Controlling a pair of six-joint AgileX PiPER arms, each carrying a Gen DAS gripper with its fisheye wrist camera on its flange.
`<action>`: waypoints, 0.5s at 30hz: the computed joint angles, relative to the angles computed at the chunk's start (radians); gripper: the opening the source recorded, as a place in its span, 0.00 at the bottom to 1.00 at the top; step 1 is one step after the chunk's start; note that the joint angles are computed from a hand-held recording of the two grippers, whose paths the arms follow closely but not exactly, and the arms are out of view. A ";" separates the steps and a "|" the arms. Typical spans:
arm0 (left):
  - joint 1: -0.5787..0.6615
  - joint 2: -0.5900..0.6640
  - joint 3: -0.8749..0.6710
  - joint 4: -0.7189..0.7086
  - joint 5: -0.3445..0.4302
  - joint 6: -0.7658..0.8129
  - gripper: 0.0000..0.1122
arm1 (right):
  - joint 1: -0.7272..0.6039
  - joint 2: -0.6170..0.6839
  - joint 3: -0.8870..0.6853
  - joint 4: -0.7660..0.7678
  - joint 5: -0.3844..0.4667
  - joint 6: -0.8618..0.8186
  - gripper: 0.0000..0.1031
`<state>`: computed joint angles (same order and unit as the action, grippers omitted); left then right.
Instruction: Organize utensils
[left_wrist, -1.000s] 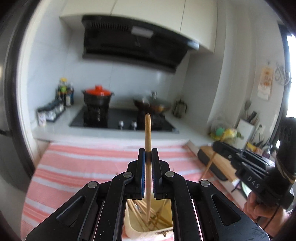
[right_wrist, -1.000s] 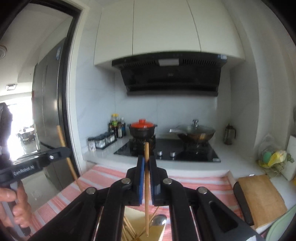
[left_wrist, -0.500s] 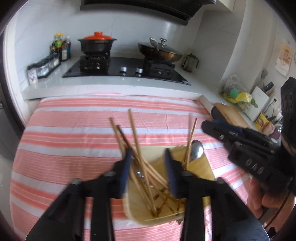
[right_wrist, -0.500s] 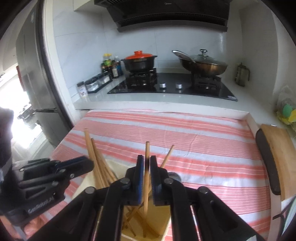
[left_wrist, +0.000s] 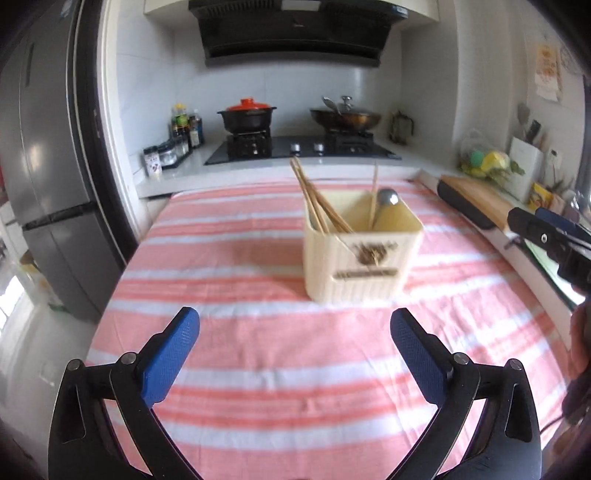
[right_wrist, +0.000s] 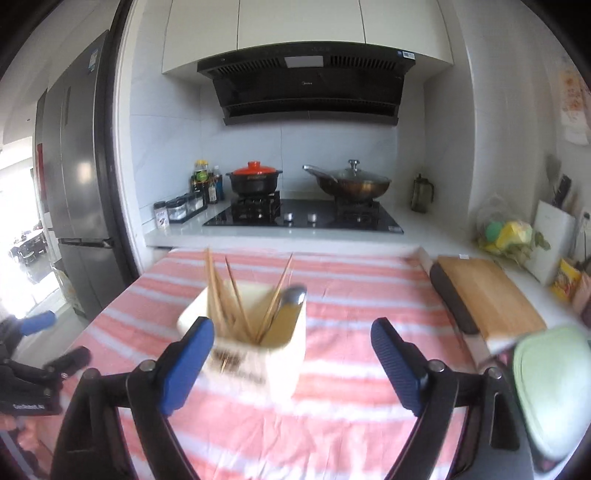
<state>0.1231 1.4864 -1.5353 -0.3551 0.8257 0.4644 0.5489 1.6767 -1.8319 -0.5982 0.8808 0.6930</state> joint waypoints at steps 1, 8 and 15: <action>-0.018 -0.043 0.054 0.019 -0.032 0.005 0.91 | 0.040 -0.045 0.081 -0.060 -0.008 0.077 0.86; -0.094 -0.251 0.250 0.150 -0.144 -0.045 0.92 | 0.244 -0.214 0.318 -0.280 0.049 0.360 0.86; -0.070 -0.265 0.226 0.143 -0.090 -0.065 0.92 | 0.345 -0.238 0.307 -0.360 0.189 0.407 0.86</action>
